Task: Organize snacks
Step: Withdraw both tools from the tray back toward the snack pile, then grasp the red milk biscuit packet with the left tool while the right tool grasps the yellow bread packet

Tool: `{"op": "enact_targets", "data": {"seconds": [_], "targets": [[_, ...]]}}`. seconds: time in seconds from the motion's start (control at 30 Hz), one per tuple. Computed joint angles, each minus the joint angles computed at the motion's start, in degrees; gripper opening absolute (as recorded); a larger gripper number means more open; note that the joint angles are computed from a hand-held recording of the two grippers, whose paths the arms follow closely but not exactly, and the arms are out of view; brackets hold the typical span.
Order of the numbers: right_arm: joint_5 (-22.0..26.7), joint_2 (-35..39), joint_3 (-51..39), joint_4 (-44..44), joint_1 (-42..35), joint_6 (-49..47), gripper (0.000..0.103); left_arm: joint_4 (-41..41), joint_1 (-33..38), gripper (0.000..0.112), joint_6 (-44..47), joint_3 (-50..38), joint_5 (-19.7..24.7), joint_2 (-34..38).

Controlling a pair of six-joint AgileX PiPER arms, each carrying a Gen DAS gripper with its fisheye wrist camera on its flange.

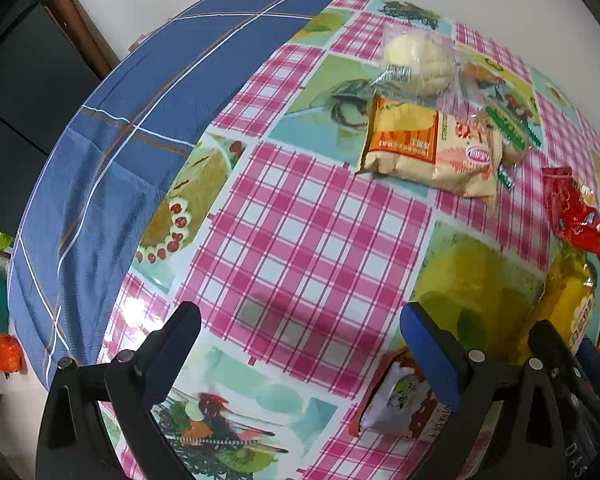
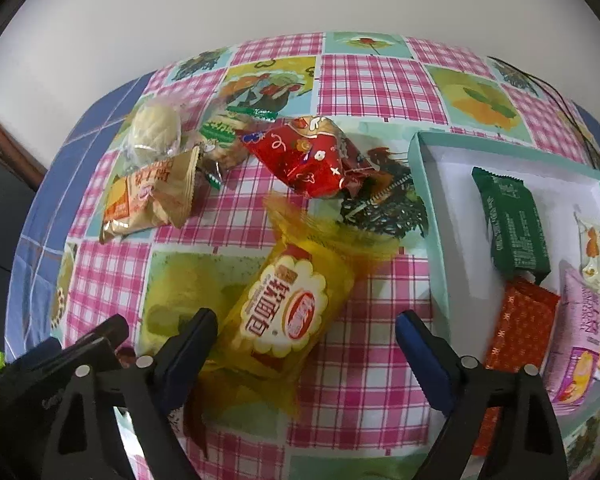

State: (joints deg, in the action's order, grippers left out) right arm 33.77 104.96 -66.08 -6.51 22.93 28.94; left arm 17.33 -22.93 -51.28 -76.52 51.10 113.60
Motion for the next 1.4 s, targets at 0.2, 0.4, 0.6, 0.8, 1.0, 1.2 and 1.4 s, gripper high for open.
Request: {"op": "enact_targets", "data": {"seconds": [0.2, 0.4, 0.6, 0.8, 1.0, 1.2, 1.4], "targets": [[1.53, -1.43, 0.80, -0.41, 0.04, -2.55, 0.075, 0.51, -1.15, 0.100, -1.27, 2.04, -0.38, -0.60], [2.07, -1.66, 1.63, 1.71, -1.17, -5.56, 0.057, 1.17, -2.29, 0.100, -3.05, 2.82, 0.13, -1.55], [2.76, -2.37, 2.39, 2.86, -1.67, -7.70, 0.052, 1.40, -4.12, 0.100, -2.53, 2.03, 1.39, -2.40], [4.48, -4.00, 3.68, 2.82, -1.73, -7.76, 0.052, 1.86, -6.27, 0.100, -4.26, 0.88, 3.01, -1.60], [5.22, -7.02, 6.96, 4.13, -1.85, -9.87, 0.051, 3.76, -7.34, 0.100, -9.29, 3.69, 3.60, -4.82], [5.84, -10.78, 11.19, 4.41, -1.64, -10.74, 0.051, 3.81, -7.82, 0.100, -12.07, 8.23, 2.91, -10.08], [5.83, -14.53, 15.39, 6.91, -2.44, -13.51, 0.051, 4.20, -9.19, 0.100, -13.28, 11.28, 3.44, -11.90]]}}
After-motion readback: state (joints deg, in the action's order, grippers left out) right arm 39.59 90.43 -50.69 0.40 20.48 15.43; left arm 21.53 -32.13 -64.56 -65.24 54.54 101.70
